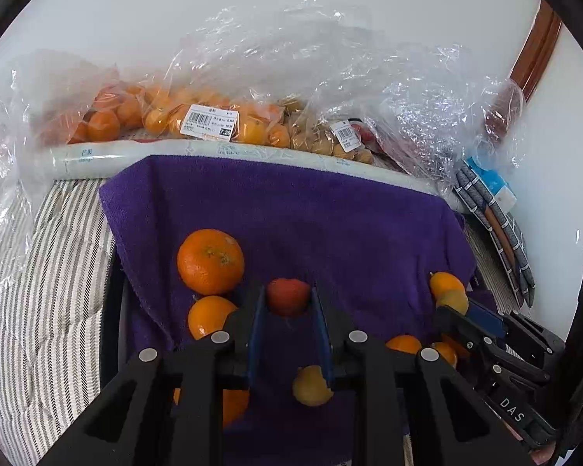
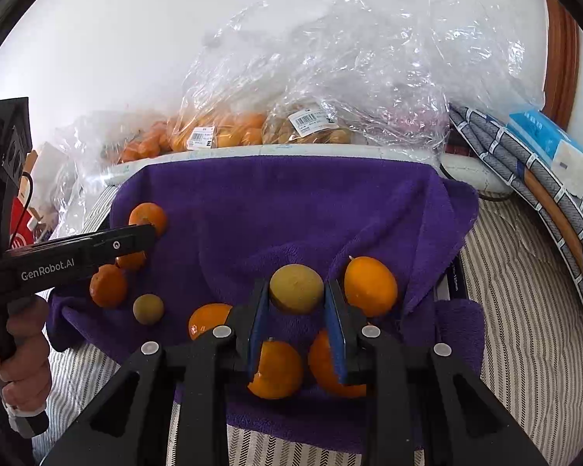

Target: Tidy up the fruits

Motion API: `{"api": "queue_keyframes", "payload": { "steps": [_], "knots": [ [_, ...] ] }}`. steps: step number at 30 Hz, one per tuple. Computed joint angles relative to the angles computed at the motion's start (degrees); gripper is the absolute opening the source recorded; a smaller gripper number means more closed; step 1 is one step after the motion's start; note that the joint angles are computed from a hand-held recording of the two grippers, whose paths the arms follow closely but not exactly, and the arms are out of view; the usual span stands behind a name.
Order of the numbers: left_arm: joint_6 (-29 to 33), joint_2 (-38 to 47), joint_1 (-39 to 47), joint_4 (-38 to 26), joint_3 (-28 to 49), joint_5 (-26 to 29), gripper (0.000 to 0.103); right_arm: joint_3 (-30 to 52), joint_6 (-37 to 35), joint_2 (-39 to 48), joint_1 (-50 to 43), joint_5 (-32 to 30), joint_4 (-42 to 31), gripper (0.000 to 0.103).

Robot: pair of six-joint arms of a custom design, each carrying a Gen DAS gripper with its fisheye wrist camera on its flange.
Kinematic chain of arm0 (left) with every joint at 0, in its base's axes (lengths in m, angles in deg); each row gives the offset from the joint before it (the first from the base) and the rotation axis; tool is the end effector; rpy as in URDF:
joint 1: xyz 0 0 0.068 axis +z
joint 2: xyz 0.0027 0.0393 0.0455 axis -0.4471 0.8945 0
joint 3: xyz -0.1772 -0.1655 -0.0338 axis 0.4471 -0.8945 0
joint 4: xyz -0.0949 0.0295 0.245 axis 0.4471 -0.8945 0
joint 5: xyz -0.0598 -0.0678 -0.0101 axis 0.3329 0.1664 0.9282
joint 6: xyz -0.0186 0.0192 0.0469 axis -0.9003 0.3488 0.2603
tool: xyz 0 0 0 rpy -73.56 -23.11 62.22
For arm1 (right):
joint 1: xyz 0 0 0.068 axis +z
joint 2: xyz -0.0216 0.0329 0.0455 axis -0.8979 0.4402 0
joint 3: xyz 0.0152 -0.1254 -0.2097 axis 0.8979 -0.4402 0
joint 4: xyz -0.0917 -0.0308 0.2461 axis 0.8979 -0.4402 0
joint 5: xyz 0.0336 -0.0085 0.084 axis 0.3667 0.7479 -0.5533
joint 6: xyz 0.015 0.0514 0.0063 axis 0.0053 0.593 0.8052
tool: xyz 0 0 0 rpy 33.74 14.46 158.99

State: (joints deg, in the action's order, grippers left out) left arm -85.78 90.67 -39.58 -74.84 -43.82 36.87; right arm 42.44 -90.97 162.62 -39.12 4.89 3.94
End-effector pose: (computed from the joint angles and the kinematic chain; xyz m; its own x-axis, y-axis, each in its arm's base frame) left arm 0.2764 -0.0583 0.1407 -0.6919 -0.4327 -0.5780 -0.3380 0.9015 -0.2703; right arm 0.3246 0.1564 0.1861 -0.7414 -0.4323 -0.5133 -0.5551 0.8248 0.1072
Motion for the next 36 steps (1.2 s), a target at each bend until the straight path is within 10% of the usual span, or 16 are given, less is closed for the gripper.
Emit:
{"api": "queue_keyframes", "payload": {
  "steps": [9,16,27,36],
  "knots": [
    [-1.8,-3.3,-2.0,-5.9,0.0,-2.0,0.026,-2.1,0.7,-3.8,-0.9,-2.1,-0.5,0.046],
    [-9.8,-19.0,-13.1,-19.2,-3.0,-13.2,0.051,-4.7,3.0,-16.2,-1.0,0.7,-7.5,0.067],
    [-46.6,-23.3,-46.7,-53.9,5.5,-36.8,0.081,-7.0,3.5,-39.0,-3.2,3.6,-25.7,0.07],
    [-70.7,-15.7,-62.8,-70.0,12.1,-40.9,0.086,-10.3,3.3,-52.8,-3.2,5.3,-31.6,0.102]
  ]
}}
